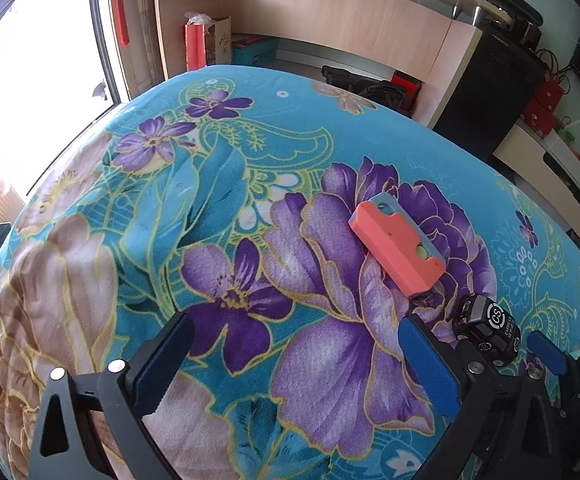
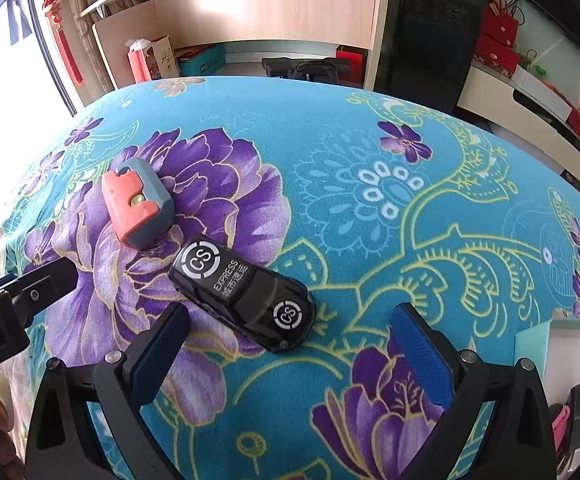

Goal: Organize rigid objects
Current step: 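Close the right tool on the black CS EXPRESS toy car while the left tool grasps the pink block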

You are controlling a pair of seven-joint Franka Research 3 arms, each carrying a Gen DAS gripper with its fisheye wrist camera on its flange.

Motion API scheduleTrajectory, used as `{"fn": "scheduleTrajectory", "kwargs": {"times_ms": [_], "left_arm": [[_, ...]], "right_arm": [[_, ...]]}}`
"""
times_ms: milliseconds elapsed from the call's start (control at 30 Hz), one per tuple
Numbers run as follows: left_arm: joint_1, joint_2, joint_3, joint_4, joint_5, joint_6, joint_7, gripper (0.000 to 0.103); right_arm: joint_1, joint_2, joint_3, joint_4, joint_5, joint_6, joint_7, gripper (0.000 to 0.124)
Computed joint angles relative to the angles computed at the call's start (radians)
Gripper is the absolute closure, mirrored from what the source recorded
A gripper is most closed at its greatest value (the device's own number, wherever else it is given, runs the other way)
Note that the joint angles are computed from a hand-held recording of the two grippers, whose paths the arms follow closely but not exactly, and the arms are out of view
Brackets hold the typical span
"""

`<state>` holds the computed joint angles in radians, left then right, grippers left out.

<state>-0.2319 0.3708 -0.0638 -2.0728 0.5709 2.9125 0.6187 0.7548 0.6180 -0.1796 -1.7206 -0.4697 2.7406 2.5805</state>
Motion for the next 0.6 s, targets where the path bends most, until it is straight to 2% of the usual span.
{"fn": "scheduleTrajectory", "kwargs": {"times_ms": [267,367,567,600], "left_arm": [[-0.003,0.066,-0.018,0.099,-0.025,0.013,0.074,0.0],[0.017,0.107,-0.051,0.148,-0.075,0.023,0.129,0.0],[-0.046,0.174,-0.009,0.255,-0.072,-0.036,0.145,0.001],[-0.053,0.186,-0.005,0.272,-0.068,-0.047,0.147,0.005]], "right_arm": [[0.031,0.053,-0.061,0.062,-0.042,0.004,0.053,0.023],[0.031,0.06,-0.074,0.069,-0.054,0.009,0.081,0.023],[0.032,0.051,-0.094,0.05,-0.078,0.027,0.137,0.023],[0.033,0.05,-0.097,0.047,-0.082,0.03,0.145,0.023]]}}
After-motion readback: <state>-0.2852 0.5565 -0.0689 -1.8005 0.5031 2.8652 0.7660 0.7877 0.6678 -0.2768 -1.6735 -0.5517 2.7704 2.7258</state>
